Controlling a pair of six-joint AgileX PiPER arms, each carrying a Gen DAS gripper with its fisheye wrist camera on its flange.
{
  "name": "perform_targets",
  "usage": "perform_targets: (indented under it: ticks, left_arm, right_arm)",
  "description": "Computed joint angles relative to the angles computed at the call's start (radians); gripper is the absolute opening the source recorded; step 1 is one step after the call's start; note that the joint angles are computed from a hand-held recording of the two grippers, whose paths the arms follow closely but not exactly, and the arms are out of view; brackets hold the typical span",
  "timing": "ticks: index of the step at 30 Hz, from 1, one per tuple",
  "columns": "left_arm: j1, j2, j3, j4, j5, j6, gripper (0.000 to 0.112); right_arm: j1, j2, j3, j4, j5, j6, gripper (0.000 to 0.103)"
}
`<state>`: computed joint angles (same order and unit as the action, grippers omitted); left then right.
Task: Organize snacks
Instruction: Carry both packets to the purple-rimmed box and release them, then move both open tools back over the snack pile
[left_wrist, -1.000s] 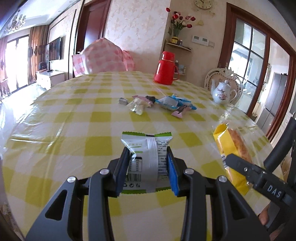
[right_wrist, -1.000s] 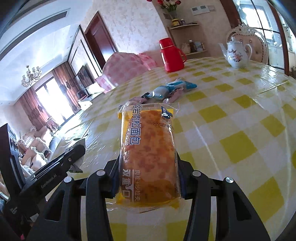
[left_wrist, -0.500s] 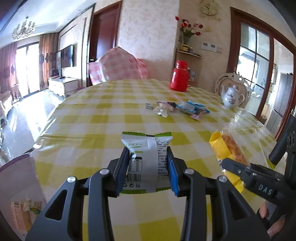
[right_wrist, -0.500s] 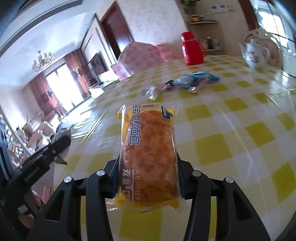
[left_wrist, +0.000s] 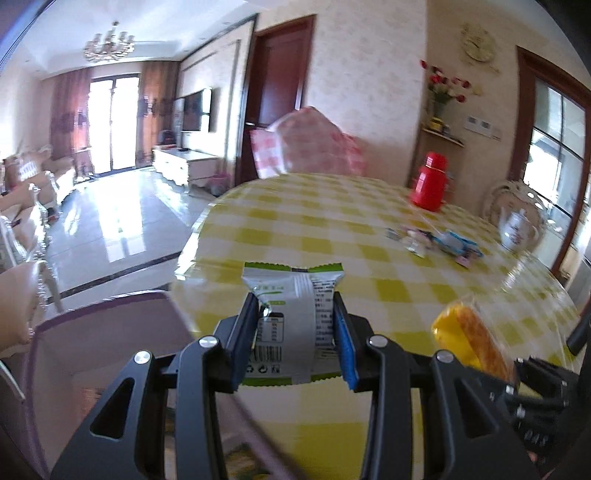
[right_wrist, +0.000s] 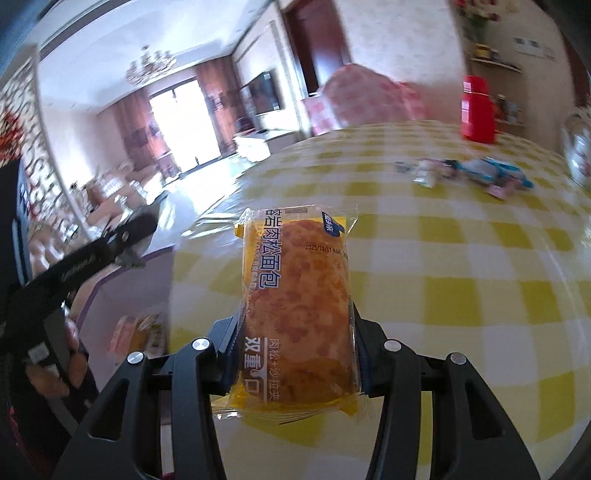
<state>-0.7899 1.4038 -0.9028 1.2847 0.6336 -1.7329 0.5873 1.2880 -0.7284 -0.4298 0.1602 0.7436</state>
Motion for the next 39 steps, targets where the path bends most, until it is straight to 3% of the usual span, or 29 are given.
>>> perform_targets:
  ticks: [2, 7, 13, 18, 20, 22, 23, 24, 28, 35, 39]
  left_arm:
    - [0.028, -0.034, 0.022, -0.006, 0.009, 0.018, 0.039]
    - [0.093, -0.072, 0.053, -0.041, 0.064, 0.069, 0.040]
    - [0.200, -0.150, 0.093, -0.130, 0.055, 0.165, 0.040]
    - [0.259, -0.209, 0.111, -0.142, 0.097, 0.166, 0.040]
    - [0.269, -0.228, 0.121, -0.132, 0.125, 0.139, 0.048]
    - [0.258, -0.240, 0.138, -0.080, 0.171, 0.041, 0.089]
    - [0.241, -0.246, 0.143, -0.054, 0.204, 0.000, 0.092]
    - [0.224, -0.255, 0.152, -0.034, 0.239, -0.032, 0.096]
    - [0.200, -0.268, 0.157, -0.020, 0.271, -0.071, 0.101]
    - [0.084, -0.168, 0.101, -0.022, 0.251, -0.102, 0.101]
    - [-0.016, -0.030, -0.032, -0.099, 0.160, 0.000, 0.101]
  right_arm:
    - [0.074, 0.028, -0.037, -0.156, 0.032, 0.151, 0.048]
    - [0.235, 0.114, -0.150, -0.325, 0.135, 0.287, 0.048]
    - [0.385, 0.228, -0.296, -0.352, 0.212, 0.260, 0.048]
    - [0.435, 0.356, -0.429, -0.246, 0.227, 0.114, 0.048]
    - [0.437, 0.391, -0.460, -0.169, 0.195, 0.027, 0.048]
    - [0.438, 0.397, -0.461, -0.159, 0.170, 0.021, 0.053]
    - [0.440, 0.387, -0.446, -0.211, 0.157, 0.078, 0.062]
    - [0.435, 0.365, -0.416, -0.281, 0.132, 0.152, 0.069]
    - [0.393, 0.268, -0.311, -0.448, 0.095, 0.340, 0.071]
    - [0.150, 0.054, -0.092, -0.385, 0.016, 0.316, 0.072]
    - [-0.109, -0.076, 0.018, -0.279, -0.013, 0.235, 0.077]
